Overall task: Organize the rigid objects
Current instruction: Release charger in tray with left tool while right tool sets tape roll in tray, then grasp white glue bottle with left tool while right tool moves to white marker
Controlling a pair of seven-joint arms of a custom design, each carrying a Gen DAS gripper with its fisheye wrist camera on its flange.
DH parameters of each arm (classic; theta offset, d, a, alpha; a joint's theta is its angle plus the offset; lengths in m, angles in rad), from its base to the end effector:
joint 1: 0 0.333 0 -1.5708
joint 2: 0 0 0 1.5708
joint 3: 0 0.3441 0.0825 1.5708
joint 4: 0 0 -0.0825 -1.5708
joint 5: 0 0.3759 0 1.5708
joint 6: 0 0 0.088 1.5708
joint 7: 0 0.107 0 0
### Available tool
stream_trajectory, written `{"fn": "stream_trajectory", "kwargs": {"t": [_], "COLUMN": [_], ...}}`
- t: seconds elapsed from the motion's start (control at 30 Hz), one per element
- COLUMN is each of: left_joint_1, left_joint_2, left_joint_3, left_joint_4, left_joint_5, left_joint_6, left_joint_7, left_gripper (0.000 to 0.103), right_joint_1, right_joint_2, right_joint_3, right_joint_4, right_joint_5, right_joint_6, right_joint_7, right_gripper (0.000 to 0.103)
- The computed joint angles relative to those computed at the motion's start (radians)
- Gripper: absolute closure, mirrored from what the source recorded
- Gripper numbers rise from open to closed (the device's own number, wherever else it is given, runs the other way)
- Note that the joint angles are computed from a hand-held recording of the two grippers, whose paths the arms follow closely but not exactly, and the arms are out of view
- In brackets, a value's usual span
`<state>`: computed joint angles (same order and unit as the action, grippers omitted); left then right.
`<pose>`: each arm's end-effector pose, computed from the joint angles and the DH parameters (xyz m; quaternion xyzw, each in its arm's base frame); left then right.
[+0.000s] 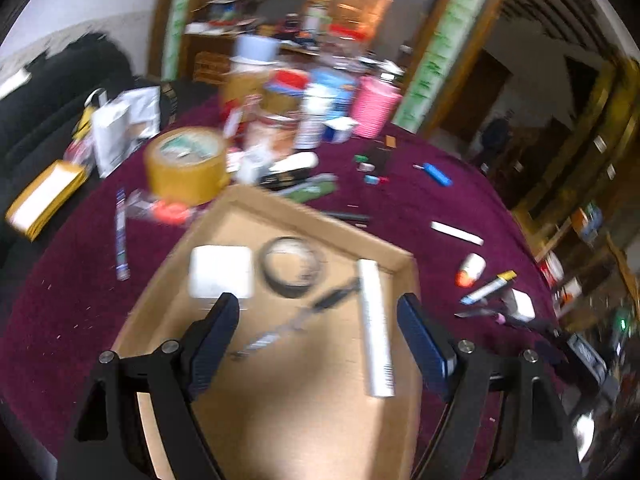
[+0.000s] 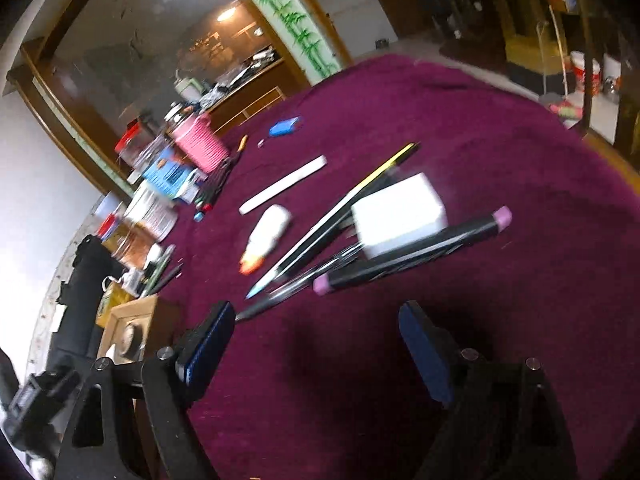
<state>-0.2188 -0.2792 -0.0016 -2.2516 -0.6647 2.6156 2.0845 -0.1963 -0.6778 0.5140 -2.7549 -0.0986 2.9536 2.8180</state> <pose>0.4865 -0.0949 0.5783 -0.5616 0.7318 -0.3744 0.0942 0.3463 0.1414 0.5065 -0.3395 0.8423 -0.1904 0.3729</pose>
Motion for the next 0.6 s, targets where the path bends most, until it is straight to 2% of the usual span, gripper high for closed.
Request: {"fn": "stream_trajectory", "kwargs": {"t": [0.1, 0.13, 0.2, 0.27, 0.43, 0.5, 0.6], "left_joint_1": [-0.030, -0.042, -0.066, -0.077, -0.100, -0.102, -0.106], "left_joint_2": [-0.016, -0.017, -0.002, 0.030, 0.140, 0.195, 0.297], "left_joint_3": [-0.039, -0.047, -0.072, -0.109, -0.190, -0.218, -0.249], "left_joint_4": [0.009, 0.011, 0.022, 0.046, 0.134, 0.181, 0.270], "left_joint_5": [0.024, 0.028, 0.048, 0.109, 0.281, 0.366, 0.496], "left_joint_6": [-0.006, -0.005, 0.000, 0.000, 0.010, 0.014, 0.010], "left_joint_7": [-0.024, -0.032, -0.057, -0.106, -0.221, -0.282, -0.380], "left_gripper": [0.023, 0.023, 0.023, 0.023, 0.023, 0.023, 0.023], "right_joint_1": [0.011, 0.022, 0.022, -0.029, -0.191, -0.188, -0.104], "right_joint_2": [0.006, 0.026, 0.057, 0.087, 0.126, 0.134, 0.156], "right_joint_3": [-0.084, -0.124, -0.165, -0.159, -0.064, -0.074, -0.160], "right_joint_4": [-0.017, -0.017, -0.018, -0.004, 0.022, -0.007, -0.039], "right_joint_5": [-0.006, -0.001, 0.017, 0.020, 0.012, 0.045, 0.118], "right_joint_6": [0.002, 0.017, 0.059, 0.096, 0.156, 0.218, 0.266], "right_joint_7": [-0.075, -0.111, -0.157, -0.188, -0.224, -0.234, -0.262], "right_gripper": [0.016, 0.016, 0.016, 0.016, 0.016, 0.016, 0.016]}}
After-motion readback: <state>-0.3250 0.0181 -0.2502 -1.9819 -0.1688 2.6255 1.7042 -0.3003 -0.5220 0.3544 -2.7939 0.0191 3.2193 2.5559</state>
